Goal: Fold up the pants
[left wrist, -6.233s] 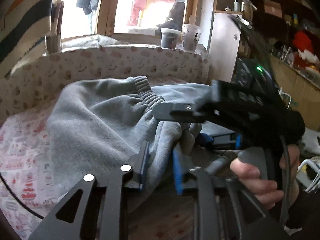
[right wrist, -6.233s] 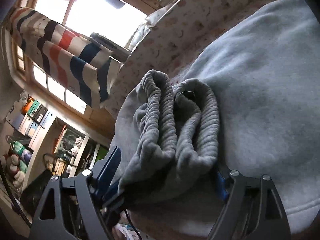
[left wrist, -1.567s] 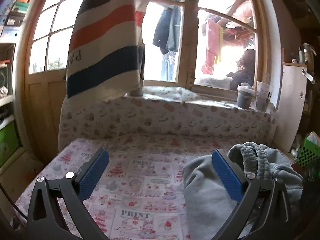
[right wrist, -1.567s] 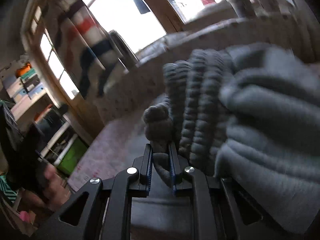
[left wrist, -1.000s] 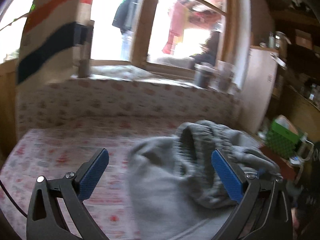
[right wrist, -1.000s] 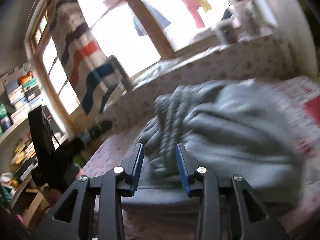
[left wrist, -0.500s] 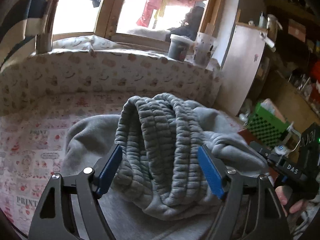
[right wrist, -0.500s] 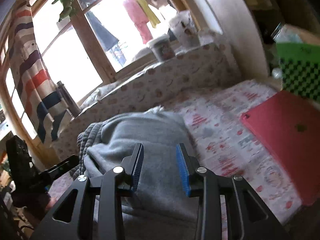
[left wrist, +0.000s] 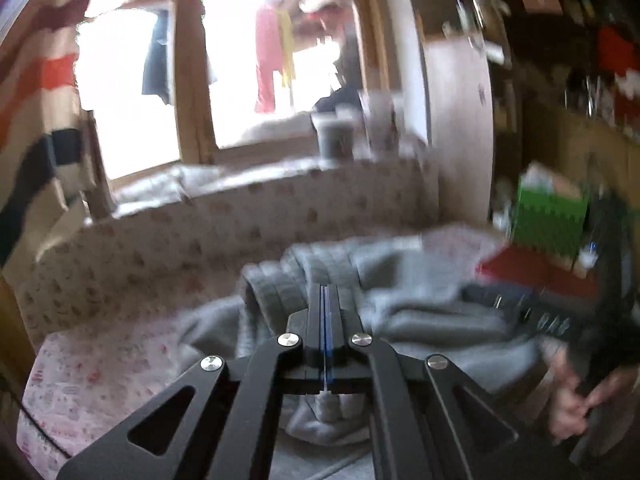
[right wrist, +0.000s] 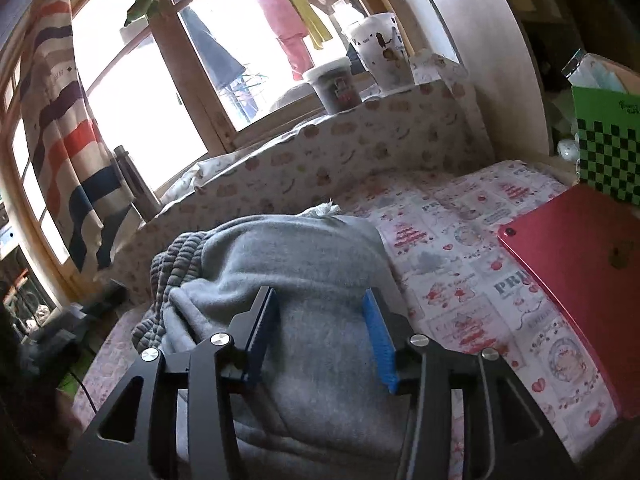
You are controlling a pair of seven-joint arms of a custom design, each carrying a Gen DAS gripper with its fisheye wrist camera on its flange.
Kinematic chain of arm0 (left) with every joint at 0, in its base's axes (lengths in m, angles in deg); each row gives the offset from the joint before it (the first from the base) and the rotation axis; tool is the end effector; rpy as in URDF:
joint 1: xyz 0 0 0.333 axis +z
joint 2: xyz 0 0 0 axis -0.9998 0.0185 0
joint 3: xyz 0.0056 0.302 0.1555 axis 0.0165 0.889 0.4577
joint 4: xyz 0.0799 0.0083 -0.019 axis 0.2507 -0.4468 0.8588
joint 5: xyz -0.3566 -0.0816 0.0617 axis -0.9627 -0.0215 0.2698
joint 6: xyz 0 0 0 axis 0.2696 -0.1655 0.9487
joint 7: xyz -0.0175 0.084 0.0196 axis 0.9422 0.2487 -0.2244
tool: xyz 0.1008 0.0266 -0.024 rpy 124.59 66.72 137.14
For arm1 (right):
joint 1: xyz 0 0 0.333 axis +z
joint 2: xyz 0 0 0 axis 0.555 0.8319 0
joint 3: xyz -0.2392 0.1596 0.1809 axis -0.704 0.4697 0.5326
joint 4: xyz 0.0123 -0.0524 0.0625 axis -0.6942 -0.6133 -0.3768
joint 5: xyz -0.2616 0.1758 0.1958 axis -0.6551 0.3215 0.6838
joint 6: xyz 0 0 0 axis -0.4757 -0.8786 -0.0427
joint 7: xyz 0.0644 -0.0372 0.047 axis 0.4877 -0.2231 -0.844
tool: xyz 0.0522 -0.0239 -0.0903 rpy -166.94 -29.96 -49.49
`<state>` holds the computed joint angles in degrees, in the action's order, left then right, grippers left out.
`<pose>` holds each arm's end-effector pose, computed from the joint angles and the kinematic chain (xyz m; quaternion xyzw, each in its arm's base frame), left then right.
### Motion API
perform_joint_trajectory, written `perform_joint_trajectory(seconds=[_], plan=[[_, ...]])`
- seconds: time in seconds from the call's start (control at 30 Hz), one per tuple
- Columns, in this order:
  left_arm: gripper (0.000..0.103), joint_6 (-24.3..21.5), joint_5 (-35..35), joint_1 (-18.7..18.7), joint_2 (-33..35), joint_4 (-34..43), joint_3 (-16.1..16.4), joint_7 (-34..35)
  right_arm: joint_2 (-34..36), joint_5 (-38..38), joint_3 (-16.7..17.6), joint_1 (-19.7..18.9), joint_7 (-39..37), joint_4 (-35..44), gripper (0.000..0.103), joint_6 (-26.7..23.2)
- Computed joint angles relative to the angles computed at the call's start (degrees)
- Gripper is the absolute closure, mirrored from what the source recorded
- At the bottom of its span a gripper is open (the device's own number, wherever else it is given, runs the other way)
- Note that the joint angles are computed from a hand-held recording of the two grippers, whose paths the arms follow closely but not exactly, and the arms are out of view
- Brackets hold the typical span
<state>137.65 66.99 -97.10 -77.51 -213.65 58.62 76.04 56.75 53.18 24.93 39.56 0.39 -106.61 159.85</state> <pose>0.4265 -0.2347 0.5508 -0.6150 0.5556 -0.3487 0.4376 0.5562 0.0306 0.5138 -0.6861 0.5119 -0.0860 0.5097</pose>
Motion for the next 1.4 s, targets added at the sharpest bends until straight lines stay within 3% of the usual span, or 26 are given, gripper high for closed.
perform_joint_trajectory(seconds=[0.1,0.23,0.5,0.63,0.73,0.8,0.83,0.9,0.97,1.03,1.13,1.23,1.3,1.4], plan=[[0.103,2.28,-3.30,0.64,-1.99,-0.69,1.46,2.00,-0.17,-0.17,-0.16,-0.17,0.39,0.51,0.056,-2.02],[0.103,-1.19,-5.76,1.69,-1.77,-1.26,0.39,4.07,-1.64,0.86,-0.09,0.14,-2.14,-0.25,0.056,-2.74],[0.103,7.09,-10.69,2.10,-1.12,-3.24,1.73,6.99,-2.61,0.76,-0.57,0.72,-3.49,-0.41,0.051,-1.13],[0.077,11.00,-17.47,2.42,0.58,-4.29,2.27,10.62,-1.61,-0.38,-0.59,0.56,-1.94,0.11,0.050,-0.10],[0.071,13.63,-22.26,2.83,2.20,-4.75,2.60,13.18,-1.04,-1.23,-0.54,0.35,-0.82,0.37,0.041,0.35],[0.060,13.44,-23.04,3.67,2.69,-4.52,1.87,12.47,-0.68,-2.42,-0.54,0.14,-0.11,0.68,0.041,0.25],[0.049,13.21,-22.97,4.07,2.76,-4.35,1.57,11.78,-0.48,-2.94,-0.62,-0.05,0.55,0.85,0.040,0.04],[0.048,15.06,-23.37,4.54,3.02,-4.43,1.86,11.33,-0.02,-3.34,-0.97,-0.65,2.09,1.30,0.035,-1.17],[0.048,16.80,-24.88,4.46,3.76,-4.36,2.25,13.10,0.61,-4.14,-1.35,-1.42,4.21,1.80,0.035,-2.76],[0.050,21.87,-29.85,3.70,4.92,-5.16,4.16,17.56,1.38,-4.92,-1.49,-2.12,5.57,2.42,0.035,-3.98],[0.052,24.81,-32.65,5.02,5.40,-5.84,3.73,19.45,1.97,-5.38,-1.31,-2.82,6.36,2.68,0.035,-4.78],[0.054,26.08,-37.53,4.83,5.51,-6.82,3.85,23.56,2.46,-5.72,-1.07,-3.24,6.71,2.81,0.035,-5.62],[0.053,24.17,-39.11,4.98,5.94,-6.20,2.94,25.68,2.73,-5.94,-0.81,-3.28,6.69,2.86,0.035,-6.12],[0.044,24.60,-37.24,6.21,7.50,-5.21,2.05,25.30,2.99,-5.50,-0.54,-3.34,6.32,3.06,0.035,-7.06]])
